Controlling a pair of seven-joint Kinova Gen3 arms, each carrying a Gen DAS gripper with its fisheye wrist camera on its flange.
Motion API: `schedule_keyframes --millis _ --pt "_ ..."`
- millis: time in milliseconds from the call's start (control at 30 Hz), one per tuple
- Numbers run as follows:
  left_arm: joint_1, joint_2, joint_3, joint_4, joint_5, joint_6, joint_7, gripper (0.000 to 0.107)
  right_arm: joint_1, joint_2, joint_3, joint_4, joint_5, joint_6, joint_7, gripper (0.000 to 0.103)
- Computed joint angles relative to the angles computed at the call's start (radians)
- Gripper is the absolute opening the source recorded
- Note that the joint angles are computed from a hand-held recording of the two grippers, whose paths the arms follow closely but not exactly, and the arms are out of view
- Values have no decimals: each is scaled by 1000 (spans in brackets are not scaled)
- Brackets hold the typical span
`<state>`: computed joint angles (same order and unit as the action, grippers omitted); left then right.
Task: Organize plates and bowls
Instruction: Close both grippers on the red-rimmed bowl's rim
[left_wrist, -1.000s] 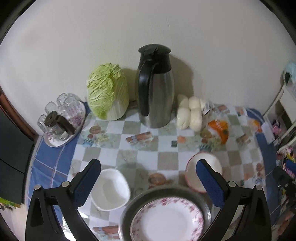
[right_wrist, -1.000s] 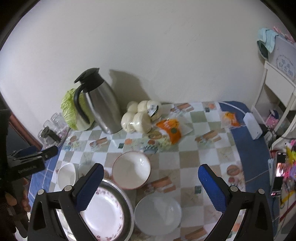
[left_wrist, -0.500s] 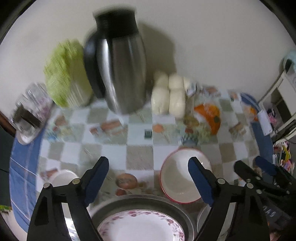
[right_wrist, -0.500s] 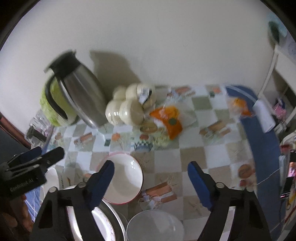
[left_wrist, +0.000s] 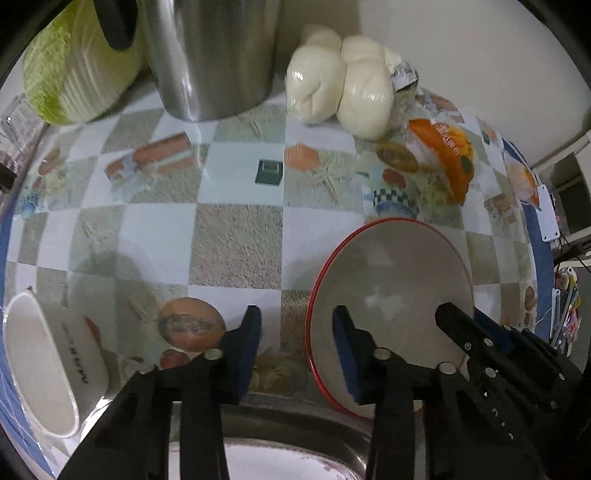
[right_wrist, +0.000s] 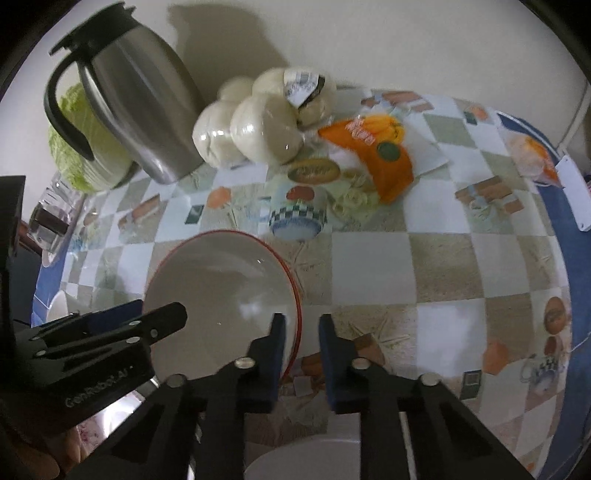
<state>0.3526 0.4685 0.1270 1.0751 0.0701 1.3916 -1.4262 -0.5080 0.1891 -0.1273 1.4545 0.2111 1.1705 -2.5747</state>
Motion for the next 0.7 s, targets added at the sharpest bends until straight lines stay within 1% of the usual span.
schedule_keyframes --millis 67,133,233,300,333,367,567,700 --pt "2 7 -1 6 -1 2 1 36 5 7 -1 7 -10 -15 9 15" --pt "15 4 -4 26 -24 -22 -3 34 7 15 0 8 -20 -23 15 15" --pt "15 1 1 45 -25 -43 -21 30 13 22 1 17 -40 -43 21 14" --pt "11 0 7 50 -17 -47 -36 24 6 26 3 16 -30 -41 19 13" --pt "5 -2 11 55 -7 -52 -48 16 2 25 4 17 -25 -42 14 13" --pt "2 -3 15 58 4 -55 -55 12 2 19 6 26 -24 -54 6 12" --pt "26 -13 19 67 12 -77 -44 12 8 -7 10 49 -13 -65 -21 11" --pt "51 -31 23 53 -4 -86 -46 12 15 -40 6 56 6 -58 -40 11"
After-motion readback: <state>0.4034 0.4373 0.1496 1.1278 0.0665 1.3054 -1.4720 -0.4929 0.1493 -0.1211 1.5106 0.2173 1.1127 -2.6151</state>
